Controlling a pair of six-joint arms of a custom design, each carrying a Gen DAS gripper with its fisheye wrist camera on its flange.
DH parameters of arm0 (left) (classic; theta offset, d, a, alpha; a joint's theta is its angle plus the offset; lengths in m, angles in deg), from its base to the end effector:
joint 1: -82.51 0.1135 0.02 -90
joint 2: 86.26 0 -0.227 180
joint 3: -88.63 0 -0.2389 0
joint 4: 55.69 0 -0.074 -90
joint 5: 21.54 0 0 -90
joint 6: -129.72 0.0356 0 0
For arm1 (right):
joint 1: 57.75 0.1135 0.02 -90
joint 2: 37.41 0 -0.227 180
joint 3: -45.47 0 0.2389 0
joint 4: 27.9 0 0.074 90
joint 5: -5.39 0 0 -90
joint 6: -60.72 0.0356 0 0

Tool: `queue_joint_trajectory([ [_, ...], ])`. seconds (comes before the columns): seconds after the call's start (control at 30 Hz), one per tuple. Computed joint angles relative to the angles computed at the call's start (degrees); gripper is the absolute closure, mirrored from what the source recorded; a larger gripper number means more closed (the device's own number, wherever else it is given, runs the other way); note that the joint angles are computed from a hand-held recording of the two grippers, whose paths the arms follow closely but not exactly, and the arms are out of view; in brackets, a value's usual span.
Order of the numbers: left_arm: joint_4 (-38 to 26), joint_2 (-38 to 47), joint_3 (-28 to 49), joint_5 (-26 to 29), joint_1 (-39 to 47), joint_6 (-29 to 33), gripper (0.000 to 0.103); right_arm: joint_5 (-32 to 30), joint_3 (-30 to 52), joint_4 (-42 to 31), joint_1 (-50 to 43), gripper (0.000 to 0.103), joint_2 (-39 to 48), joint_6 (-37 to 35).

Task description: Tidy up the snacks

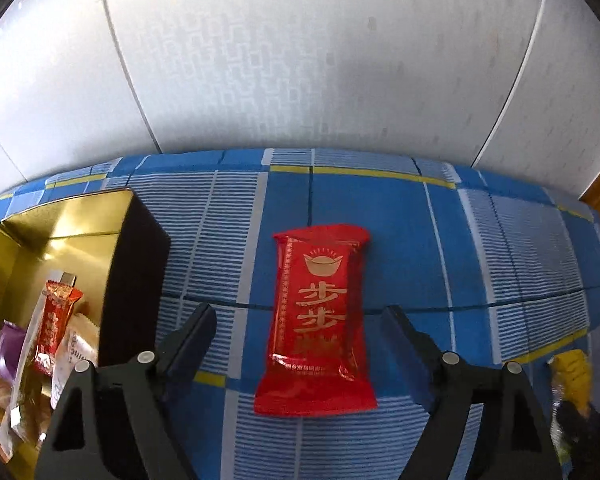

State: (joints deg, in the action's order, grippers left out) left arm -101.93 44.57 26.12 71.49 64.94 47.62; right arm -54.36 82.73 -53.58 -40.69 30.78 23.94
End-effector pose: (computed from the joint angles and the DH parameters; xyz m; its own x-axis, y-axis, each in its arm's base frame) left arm 0.4345 -0.1395 0.1357 -0.7694 0.3876 -0.5078 0.4369 0.8992 0.0244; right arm 0.1948 0.0410 0.1140 -0.4686 0.5799 -0.6664 0.6463 0.7393 0.1889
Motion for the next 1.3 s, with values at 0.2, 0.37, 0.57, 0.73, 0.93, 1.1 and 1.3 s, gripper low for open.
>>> queue_joint_trajectory([
  [0.2,5.84,-3.34,-7.99,0.29,-0.72,0.70,0.044,1.00,-0.83,0.67,0.79,0.062,-0.45,-0.01],
  [0.37,9.87,-6.43,-12.96,-0.52,-1.08,2.59,0.056,1.36,-0.83,0.42,1.16,0.062,-0.53,0.62],
  [0.57,14.02,-10.32,-19.12,-0.66,-0.99,4.52,0.064,1.76,-1.07,0.89,1.30,0.062,-0.57,1.05],
  [0.73,16.54,-13.68,-23.74,0.64,-0.17,6.24,0.065,2.33,-0.72,0.70,1.61,0.062,0.03,1.37],
  [0.93,18.78,-18.12,-28.86,1.81,1.20,8.01,0.065,2.29,-1.19,1.07,1.38,0.063,-0.47,1.05],
  [1.1,19.35,-20.52,-30.83,3.56,2.79,8.84,0.065,2.27,-1.52,0.89,1.24,0.063,-1.12,1.08],
  [1.3,19.72,-23.78,-33.27,5.91,4.92,10.25,0.065,3.11,-0.43,-0.11,1.80,0.063,0.06,0.90],
])
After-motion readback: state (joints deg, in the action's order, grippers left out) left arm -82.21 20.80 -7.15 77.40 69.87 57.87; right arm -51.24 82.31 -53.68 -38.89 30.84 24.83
